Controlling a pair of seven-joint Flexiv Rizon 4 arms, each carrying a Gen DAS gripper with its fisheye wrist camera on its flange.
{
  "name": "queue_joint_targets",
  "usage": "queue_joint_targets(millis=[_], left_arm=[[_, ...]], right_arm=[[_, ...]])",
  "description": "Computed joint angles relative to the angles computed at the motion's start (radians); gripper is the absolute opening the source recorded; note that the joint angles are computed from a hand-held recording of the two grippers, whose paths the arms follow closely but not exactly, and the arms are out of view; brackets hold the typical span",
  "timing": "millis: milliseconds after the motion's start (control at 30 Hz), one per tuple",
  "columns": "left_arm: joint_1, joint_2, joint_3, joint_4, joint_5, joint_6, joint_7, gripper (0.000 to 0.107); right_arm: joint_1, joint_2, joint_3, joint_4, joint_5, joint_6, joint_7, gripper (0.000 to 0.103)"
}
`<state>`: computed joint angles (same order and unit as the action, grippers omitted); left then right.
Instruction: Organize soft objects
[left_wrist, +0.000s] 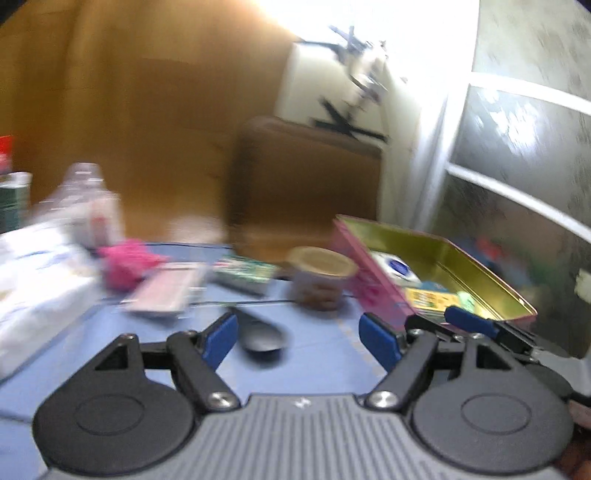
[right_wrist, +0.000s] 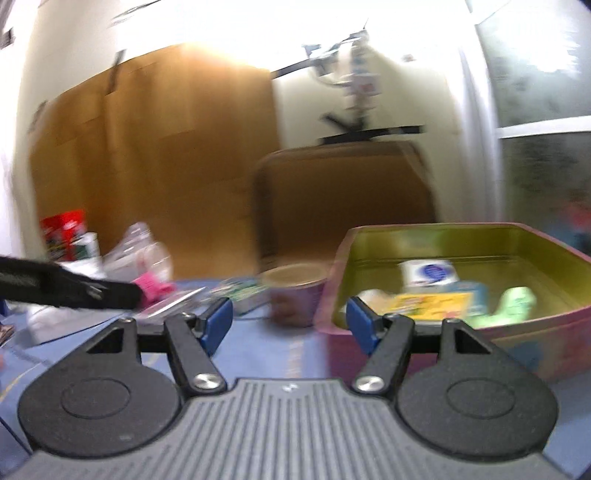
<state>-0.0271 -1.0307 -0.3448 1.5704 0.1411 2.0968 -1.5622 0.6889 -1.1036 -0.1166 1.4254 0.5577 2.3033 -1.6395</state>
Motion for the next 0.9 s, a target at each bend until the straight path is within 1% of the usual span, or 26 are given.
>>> queue_joint_targets(millis=[33, 100, 200, 267, 300, 367, 433, 467, 533, 633, 700, 800, 833, 900], left_arm=[[0.013, 0.022, 0.021, 0.054, -0.004, 0.05, -0.014, 0.075], [0.029, 0.08, 0.087, 0.185, -0.034, 0.159, -0.05, 0.075], [0.054, 0.171, 0.172, 0.374, -0.087, 0.269, -0.1, 0.075], [0.007, 0.228, 0.264, 0.493, -0.199, 0.329, -0.086, 0.076], [-0.045, 0.254, 0.323, 0.554, -0.303, 0.357, -0.057, 0.076], [-0.094, 0.287, 0.374, 0.633, -0.437, 0.389, -0.022, 0.076], [-0.092, 0.312, 0.38, 0.679, -0.506, 0.396, -0.021, 0.078], [-0.097, 0.315, 0.382, 0.686, -0.542, 0.397, -0.02, 0.078], [-0.082, 0.306, 0.365, 0.671, -0.543, 0.4, -0.036, 0.078], [-0.013, 0.267, 0.305, 0.602, -0.405, 0.367, -0.084, 0.078], [0.005, 0.229, 0.268, 0.525, -0.336, 0.313, -0.089, 0.078], [0.049, 0.165, 0.187, 0.407, -0.219, 0.218, -0.123, 0.078], [0.051, 0.144, 0.168, 0.362, -0.202, 0.18, -0.127, 0.078], [0.025, 0.109, 0.163, 0.288, -0.211, 0.128, -0.124, 0.078]], right_arm=[[0.001, -0.001, 0.011, -0.001, -0.03, -0.007, 0.002, 0.07], [0.001, -0.001, 0.027, 0.003, -0.089, -0.022, 0.012, 0.07], [0.005, -0.009, 0.038, 0.002, -0.168, -0.048, 0.034, 0.07], [0.009, -0.017, 0.037, -0.006, -0.209, -0.067, 0.049, 0.07], [0.012, -0.021, 0.036, -0.006, -0.223, -0.071, 0.057, 0.07], [0.014, -0.03, 0.033, -0.017, -0.25, -0.087, 0.076, 0.07], [0.01, -0.036, 0.037, -0.025, -0.276, -0.11, 0.102, 0.07], [0.008, -0.033, 0.039, -0.02, -0.291, -0.121, 0.115, 0.069], [0.004, -0.034, 0.041, -0.021, -0.307, -0.121, 0.144, 0.069], [0.006, -0.033, 0.03, -0.014, -0.307, -0.125, 0.179, 0.069], [0.006, -0.033, 0.027, -0.01, -0.306, -0.121, 0.199, 0.069], [-0.011, -0.032, 0.04, -0.005, -0.324, -0.121, 0.236, 0.07], [-0.019, -0.031, 0.047, -0.006, -0.333, -0.128, 0.252, 0.07], [-0.033, -0.03, 0.055, -0.008, -0.349, -0.147, 0.286, 0.07]])
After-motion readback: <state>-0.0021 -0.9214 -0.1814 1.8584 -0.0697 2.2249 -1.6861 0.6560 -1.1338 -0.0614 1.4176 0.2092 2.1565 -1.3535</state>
